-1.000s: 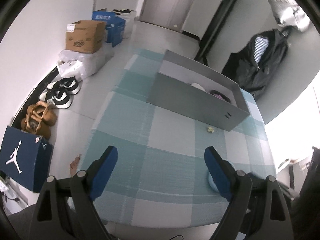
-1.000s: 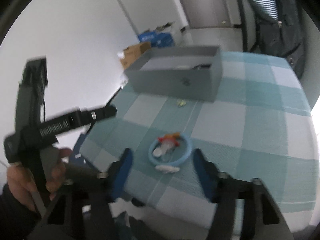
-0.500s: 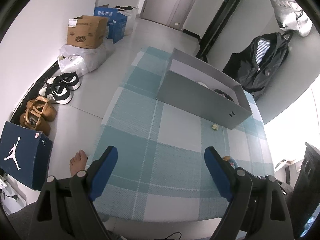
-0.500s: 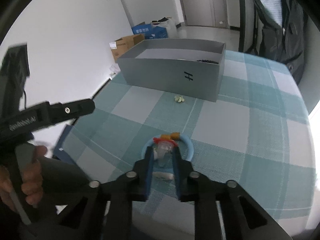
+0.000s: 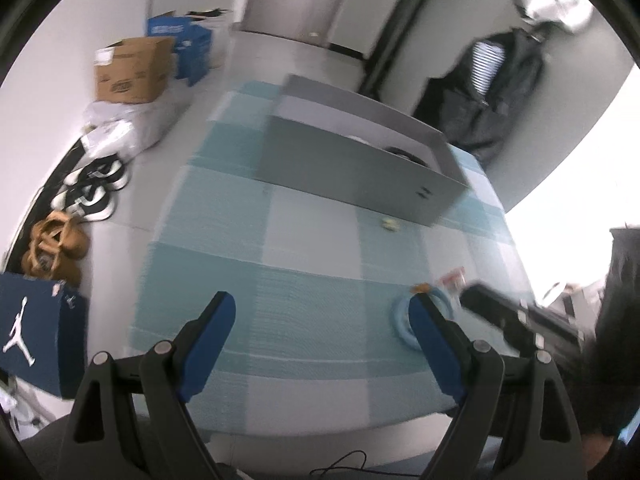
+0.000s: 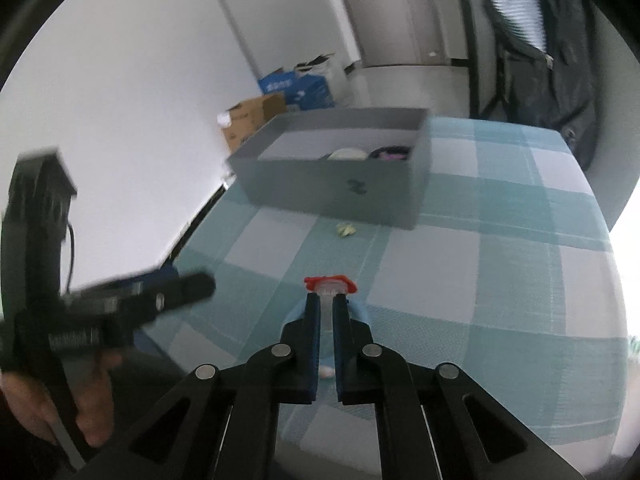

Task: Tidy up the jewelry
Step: 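Grasp the red-capped clear item with the right gripper and lift it, then lower the left gripper onto the blue ring and close it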

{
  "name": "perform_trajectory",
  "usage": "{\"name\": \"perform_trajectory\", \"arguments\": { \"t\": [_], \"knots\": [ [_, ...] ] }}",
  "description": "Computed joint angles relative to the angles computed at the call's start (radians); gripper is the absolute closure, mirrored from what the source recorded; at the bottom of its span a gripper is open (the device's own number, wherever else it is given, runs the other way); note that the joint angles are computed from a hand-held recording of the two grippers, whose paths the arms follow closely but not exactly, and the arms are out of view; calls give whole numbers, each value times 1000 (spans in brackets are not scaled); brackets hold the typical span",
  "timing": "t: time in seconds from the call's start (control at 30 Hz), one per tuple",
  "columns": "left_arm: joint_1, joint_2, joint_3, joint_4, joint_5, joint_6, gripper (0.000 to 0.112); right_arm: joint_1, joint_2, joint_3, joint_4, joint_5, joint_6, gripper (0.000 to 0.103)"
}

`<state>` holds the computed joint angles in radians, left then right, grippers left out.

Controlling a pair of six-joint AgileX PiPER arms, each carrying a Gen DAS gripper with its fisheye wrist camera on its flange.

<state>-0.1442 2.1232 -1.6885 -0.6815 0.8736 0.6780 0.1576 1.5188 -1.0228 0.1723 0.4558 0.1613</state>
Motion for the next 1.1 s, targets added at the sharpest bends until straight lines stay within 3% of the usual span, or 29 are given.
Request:
{"name": "perform_trajectory", "arguments": {
  "t": [0.3,0.6,0.73,0.83,1.1],
  "knots": [
    [-98,-40,53,17,24,135,27,-183,-96,50,187,-2,-137,98],
    [-191,-10,19,179,-11,2,27,-237,-127,70,284,9,-241,98],
    [-218,-29,50,264,-76,-44,28,-245,-123,68,308,13,-269,98],
    [-228,-41,74,299,-120,-43,55,-259,-119,66,355,19,-311,98],
    [-239,-41,89,303,-163,-26,58,-269,-111,63,400,22,-348,98]
  ]
}}
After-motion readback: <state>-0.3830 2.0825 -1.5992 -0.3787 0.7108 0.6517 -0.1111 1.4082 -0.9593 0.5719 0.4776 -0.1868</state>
